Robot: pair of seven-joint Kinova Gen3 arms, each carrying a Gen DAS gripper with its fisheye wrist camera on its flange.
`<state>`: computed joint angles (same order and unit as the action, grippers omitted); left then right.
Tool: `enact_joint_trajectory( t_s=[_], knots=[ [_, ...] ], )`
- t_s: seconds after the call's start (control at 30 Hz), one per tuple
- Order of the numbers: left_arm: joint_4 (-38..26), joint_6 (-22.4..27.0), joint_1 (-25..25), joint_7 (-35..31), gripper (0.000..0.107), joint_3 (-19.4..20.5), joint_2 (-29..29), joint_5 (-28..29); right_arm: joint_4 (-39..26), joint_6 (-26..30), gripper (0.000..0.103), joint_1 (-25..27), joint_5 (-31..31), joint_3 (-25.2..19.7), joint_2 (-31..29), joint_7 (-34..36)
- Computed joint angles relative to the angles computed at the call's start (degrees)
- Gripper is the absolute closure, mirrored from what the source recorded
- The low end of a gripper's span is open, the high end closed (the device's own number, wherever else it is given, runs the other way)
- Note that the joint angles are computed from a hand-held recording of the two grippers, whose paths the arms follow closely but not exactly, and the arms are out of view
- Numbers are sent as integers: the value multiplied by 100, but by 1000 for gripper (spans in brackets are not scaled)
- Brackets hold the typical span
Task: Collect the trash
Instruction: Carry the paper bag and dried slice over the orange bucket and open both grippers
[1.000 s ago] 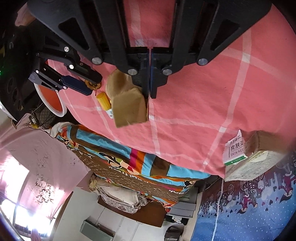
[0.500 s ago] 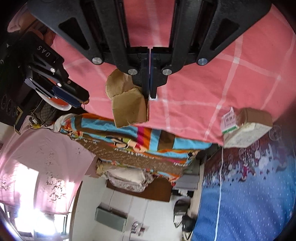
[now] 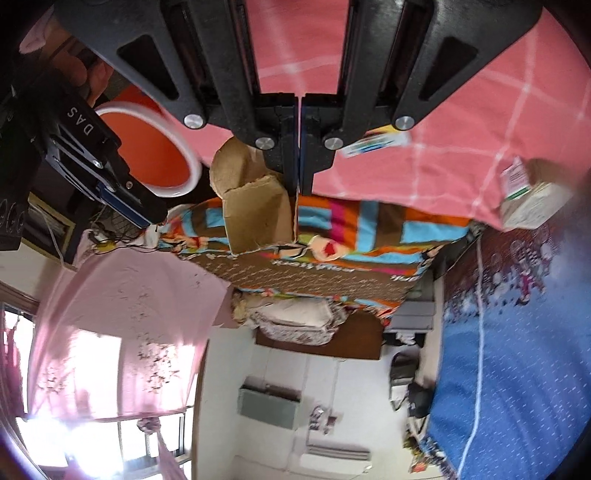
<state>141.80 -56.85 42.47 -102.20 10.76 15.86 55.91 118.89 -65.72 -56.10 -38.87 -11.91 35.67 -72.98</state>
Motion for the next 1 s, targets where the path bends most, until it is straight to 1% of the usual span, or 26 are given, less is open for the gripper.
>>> enact_joint_trajectory(
  t_s=[0.27, 0.4, 0.47, 0.53, 0.63, 0.73, 0.8, 0.83, 0.93, 1.0],
  knots=[
    [-539, -164, 219, -288, 105, 50, 357, -261, 567, -1004, 75, -22, -522, -7, -81, -331],
    [-819, -176, 318, -383, 105, 57, 568, -438, 741, -1209, 75, 19, -838, -54, -121, -477],
    [-978, -36, 306, -443, 105, 48, 638, -548, 793, -1199, 75, 60, -995, -64, -154, -531],
    [-1207, 190, 290, -590, 105, 29, 719, -607, 863, -1198, 75, 81, -1136, -66, -178, -590],
    [-1572, 585, 301, -873, 105, -4, 834, -541, 946, -1076, 75, 145, -1381, -66, -258, -670],
    [-1904, 1052, 280, -1092, 105, -36, 924, -459, 954, -734, 75, 258, -1629, -59, -371, -715],
    [-2072, 1476, 150, -1021, 105, -42, 963, -629, 923, -433, 75, 337, -1759, -45, -438, -724],
    [-2179, 1660, 140, -1048, 105, -79, 1002, -619, 898, -263, 75, 383, -1814, -29, -469, -720],
    [-2540, 2260, 167, -1273, 105, -237, 1132, -417, 894, 149, 75, 513, -1847, 28, -536, -819],
    [-2703, 2585, 166, -1310, 105, -318, 1200, -350, 927, 351, 75, 585, -1800, 70, -579, -944]
  ],
)
